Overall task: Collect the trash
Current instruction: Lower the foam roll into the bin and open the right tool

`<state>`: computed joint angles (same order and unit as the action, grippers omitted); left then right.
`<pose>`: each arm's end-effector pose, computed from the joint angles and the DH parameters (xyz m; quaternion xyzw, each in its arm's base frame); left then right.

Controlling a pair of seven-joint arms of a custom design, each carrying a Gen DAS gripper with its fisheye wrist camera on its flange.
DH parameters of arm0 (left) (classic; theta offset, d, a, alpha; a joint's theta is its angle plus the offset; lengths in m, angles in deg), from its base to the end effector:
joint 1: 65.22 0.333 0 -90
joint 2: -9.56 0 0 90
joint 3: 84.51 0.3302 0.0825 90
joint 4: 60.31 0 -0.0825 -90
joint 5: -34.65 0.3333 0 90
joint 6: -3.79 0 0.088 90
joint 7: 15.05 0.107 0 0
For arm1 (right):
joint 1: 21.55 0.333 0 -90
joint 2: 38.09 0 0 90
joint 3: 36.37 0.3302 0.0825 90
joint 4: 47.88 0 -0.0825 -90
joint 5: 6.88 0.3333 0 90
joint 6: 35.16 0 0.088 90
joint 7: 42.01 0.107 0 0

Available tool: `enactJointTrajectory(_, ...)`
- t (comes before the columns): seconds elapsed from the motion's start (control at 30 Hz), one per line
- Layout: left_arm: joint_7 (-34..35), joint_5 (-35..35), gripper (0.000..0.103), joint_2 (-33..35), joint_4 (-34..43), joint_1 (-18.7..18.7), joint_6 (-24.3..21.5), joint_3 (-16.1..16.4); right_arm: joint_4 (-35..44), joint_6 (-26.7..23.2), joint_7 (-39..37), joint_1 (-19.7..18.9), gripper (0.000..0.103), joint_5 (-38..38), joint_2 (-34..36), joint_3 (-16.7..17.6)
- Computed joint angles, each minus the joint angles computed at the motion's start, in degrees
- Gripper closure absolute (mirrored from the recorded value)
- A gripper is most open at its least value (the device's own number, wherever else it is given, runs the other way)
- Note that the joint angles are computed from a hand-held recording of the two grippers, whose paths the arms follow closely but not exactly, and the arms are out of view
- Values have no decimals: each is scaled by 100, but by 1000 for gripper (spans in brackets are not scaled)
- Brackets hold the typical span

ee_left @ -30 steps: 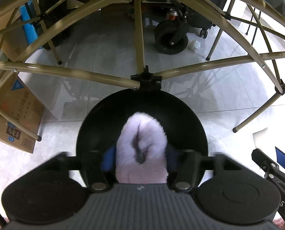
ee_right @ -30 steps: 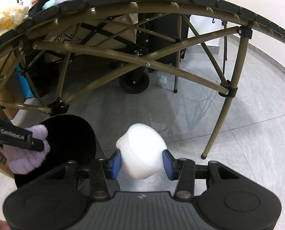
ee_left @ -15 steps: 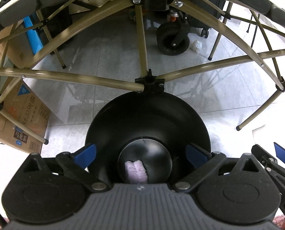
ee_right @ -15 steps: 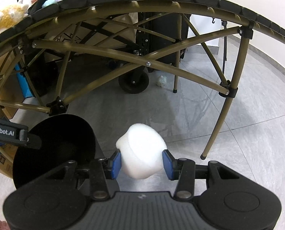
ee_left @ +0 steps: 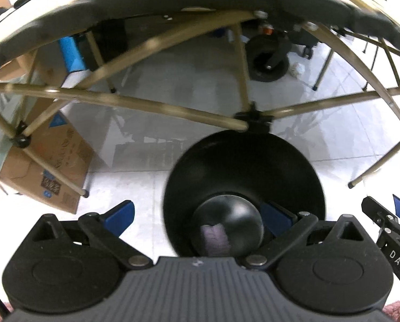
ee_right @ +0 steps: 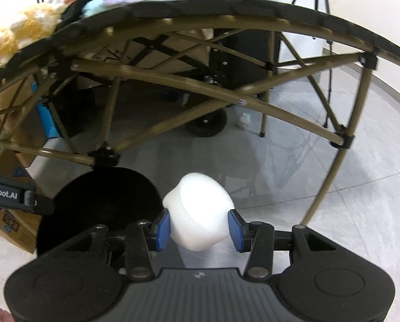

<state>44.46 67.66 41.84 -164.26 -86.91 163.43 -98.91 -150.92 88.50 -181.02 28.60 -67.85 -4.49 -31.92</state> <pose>0.5287 -0.3864 0.3289 -0.4838 0.8431 -0.1915 0.1356 0.3901 0.4793 0.2663 -0.4236 0.8221 -0.3161 0.2114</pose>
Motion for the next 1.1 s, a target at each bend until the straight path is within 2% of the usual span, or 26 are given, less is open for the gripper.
enactJointTrajectory(0.17, -2, -88, 1, -223, -208, 211, 83, 22, 547, 169, -409, 9, 59, -120, 301, -74)
enactJointTrajectory(0.3, -180, 15, 1, -367, -345, 258, 212, 163, 1070, 311, -830, 60, 59, -66, 600, -170)
enactJointTrajectory(0.5, -629, 461, 1, -441, -327, 94, 51, 475, 1756, 578, -1386, 126, 59, 214, 1025, -331)
enactJointTrajectory(0.8, -826, 577, 1, -369, -208, 252, -169, 470, 2405, 1011, -1864, 119, 59, 850, 1502, -516)
enactJointTrajectory(1.1, -895, 706, 1, -235, -77, 263, -401, 513, 2943, 1049, -2594, 62, 58, 1569, 1872, -533)
